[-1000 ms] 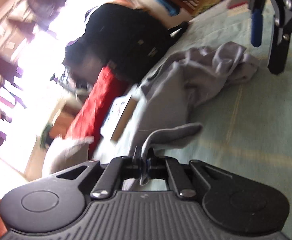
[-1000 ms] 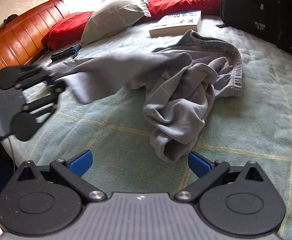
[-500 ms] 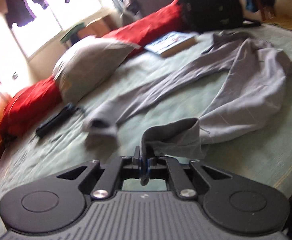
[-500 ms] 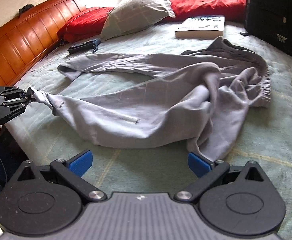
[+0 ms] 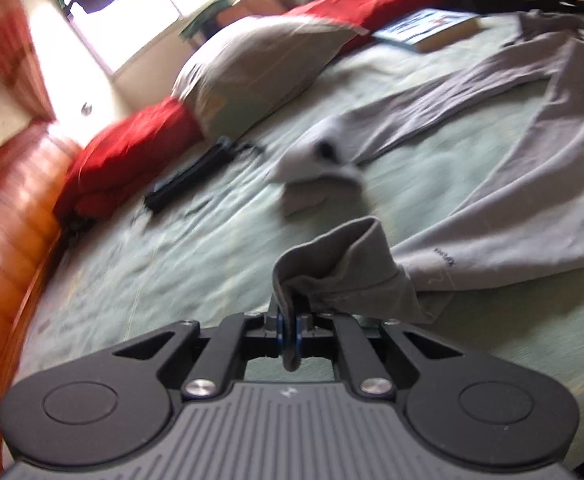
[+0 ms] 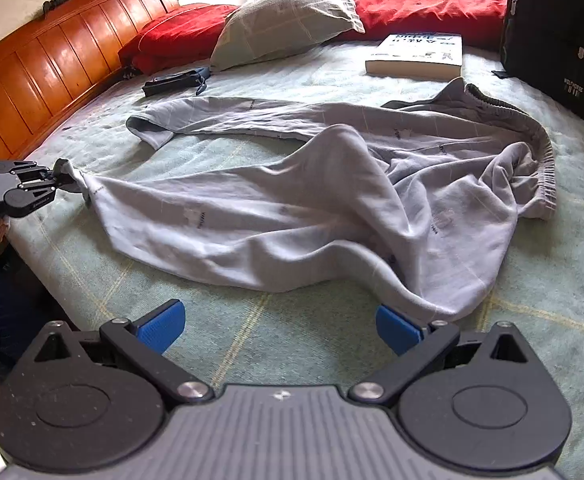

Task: Fold clothes
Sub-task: 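Grasp the grey sweatshirt edge with the left gripper and pull it outward, then lower the held sweatshirt edge onto the bed and open the left gripper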

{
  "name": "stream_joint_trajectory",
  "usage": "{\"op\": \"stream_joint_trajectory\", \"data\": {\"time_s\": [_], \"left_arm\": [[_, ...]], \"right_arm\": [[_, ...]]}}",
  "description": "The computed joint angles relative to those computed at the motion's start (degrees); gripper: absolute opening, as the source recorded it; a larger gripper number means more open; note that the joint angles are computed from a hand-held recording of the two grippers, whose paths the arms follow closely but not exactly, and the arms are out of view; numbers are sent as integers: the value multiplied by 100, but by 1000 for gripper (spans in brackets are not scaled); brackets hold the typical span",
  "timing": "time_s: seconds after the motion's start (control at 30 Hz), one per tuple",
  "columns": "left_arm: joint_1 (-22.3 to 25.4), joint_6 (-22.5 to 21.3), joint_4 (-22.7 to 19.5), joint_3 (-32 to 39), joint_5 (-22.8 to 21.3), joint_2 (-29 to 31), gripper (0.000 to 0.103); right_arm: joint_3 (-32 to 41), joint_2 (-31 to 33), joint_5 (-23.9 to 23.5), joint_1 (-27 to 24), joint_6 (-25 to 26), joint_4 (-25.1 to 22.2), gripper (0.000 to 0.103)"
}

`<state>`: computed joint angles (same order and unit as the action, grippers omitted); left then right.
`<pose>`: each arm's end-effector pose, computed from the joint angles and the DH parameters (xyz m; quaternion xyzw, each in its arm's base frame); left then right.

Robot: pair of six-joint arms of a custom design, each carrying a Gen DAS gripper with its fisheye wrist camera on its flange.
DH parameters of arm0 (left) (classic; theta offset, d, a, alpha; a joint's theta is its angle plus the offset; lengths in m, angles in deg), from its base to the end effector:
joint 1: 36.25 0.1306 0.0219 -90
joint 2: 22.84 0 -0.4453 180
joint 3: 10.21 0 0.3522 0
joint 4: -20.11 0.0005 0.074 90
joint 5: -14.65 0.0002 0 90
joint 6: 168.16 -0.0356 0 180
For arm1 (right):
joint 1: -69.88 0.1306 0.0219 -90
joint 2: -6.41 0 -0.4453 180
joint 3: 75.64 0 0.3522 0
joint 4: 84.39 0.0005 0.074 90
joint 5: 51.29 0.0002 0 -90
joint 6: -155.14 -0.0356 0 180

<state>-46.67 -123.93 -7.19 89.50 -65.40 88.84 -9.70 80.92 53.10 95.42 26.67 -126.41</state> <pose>0.6039 -0.1178 0.4022 0.4567 0.7766 0.0549 0.4304 0.2927 0.1295 0.4233 0.1471 0.9233 0.0773 0.3462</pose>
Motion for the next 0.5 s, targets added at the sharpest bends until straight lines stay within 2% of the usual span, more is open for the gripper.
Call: {"op": "stream_joint_trajectory", "data": {"time_s": [0.2, 0.27, 0.37, 0.43, 0.5], "left_arm": [[152, 317, -174, 690, -333, 434, 7], [165, 364, -109, 831, -431, 526, 9], [178, 692, -287, 1210, -661, 738, 9], [214, 858, -677, 1530, -614, 884, 20], [229, 950, -629, 1568, -773, 919, 24]], "right_arm": [[55, 108, -14, 9, -48, -77, 103], [57, 124, -21, -11, -64, -75, 103], [45, 136, -30, -36, -124, -73, 103], [31, 133, -39, -47, -142, -73, 103], [14, 124, -50, -55, -152, -72, 103]]}}
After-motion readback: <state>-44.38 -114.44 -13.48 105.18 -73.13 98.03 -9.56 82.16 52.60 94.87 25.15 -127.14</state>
